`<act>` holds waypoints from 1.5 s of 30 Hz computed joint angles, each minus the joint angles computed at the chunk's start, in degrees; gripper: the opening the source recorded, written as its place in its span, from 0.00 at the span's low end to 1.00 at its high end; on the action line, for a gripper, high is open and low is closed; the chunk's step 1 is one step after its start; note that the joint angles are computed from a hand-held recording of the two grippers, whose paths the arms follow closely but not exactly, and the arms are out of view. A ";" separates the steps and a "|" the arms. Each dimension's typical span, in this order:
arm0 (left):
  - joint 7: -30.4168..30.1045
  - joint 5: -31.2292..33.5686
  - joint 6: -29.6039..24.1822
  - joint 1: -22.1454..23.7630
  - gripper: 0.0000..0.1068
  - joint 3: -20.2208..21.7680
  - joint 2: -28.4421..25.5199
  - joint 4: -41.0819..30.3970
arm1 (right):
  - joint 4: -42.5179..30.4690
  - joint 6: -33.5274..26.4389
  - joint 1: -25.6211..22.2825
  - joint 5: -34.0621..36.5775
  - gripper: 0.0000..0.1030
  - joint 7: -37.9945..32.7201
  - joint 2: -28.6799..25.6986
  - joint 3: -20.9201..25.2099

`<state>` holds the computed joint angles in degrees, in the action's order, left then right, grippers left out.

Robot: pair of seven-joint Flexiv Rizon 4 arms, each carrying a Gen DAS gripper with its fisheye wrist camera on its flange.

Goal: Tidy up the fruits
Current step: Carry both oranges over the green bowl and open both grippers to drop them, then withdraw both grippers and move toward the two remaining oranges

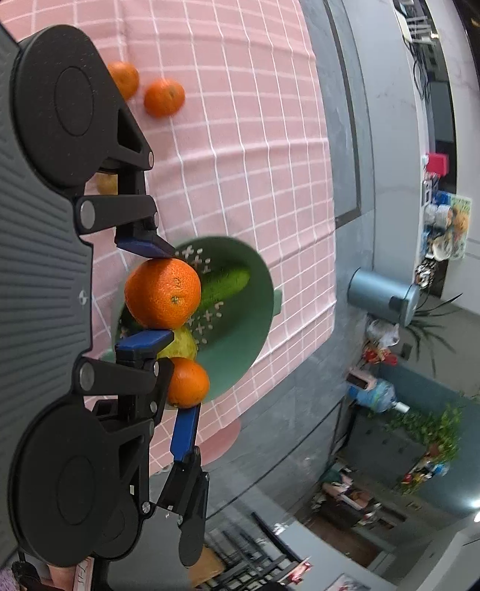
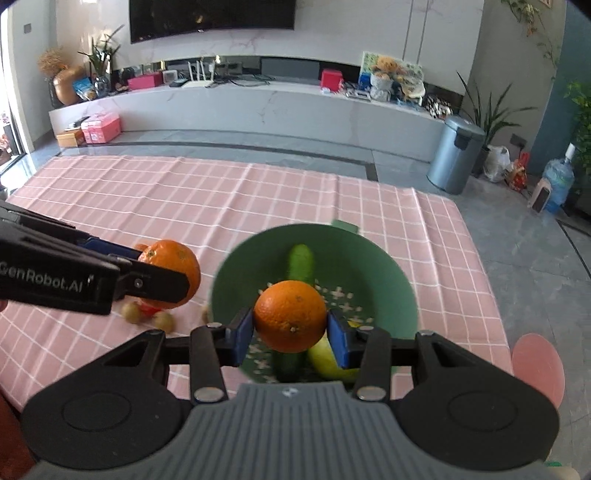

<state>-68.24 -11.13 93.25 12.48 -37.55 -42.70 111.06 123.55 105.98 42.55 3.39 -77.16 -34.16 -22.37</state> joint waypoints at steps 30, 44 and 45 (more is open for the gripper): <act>10.37 -11.72 -12.40 -14.41 0.45 13.10 -2.94 -9.66 | -3.59 -9.41 -10.67 -15.13 0.40 7.09 -2.67 5.44; 11.02 -11.09 -5.32 -8.92 0.58 7.08 0.88 -3.46 | -0.99 -5.48 -1.05 -11.02 0.63 6.06 -2.51 -3.88; 10.40 -10.66 -4.69 -9.20 0.58 7.68 1.44 -3.00 | -0.65 -5.04 0.27 -10.13 0.68 5.97 -2.55 -5.00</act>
<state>-57.84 -21.80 88.55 3.28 -29.87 -41.26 108.05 122.89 100.93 42.83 -6.74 -71.19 -36.71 -27.37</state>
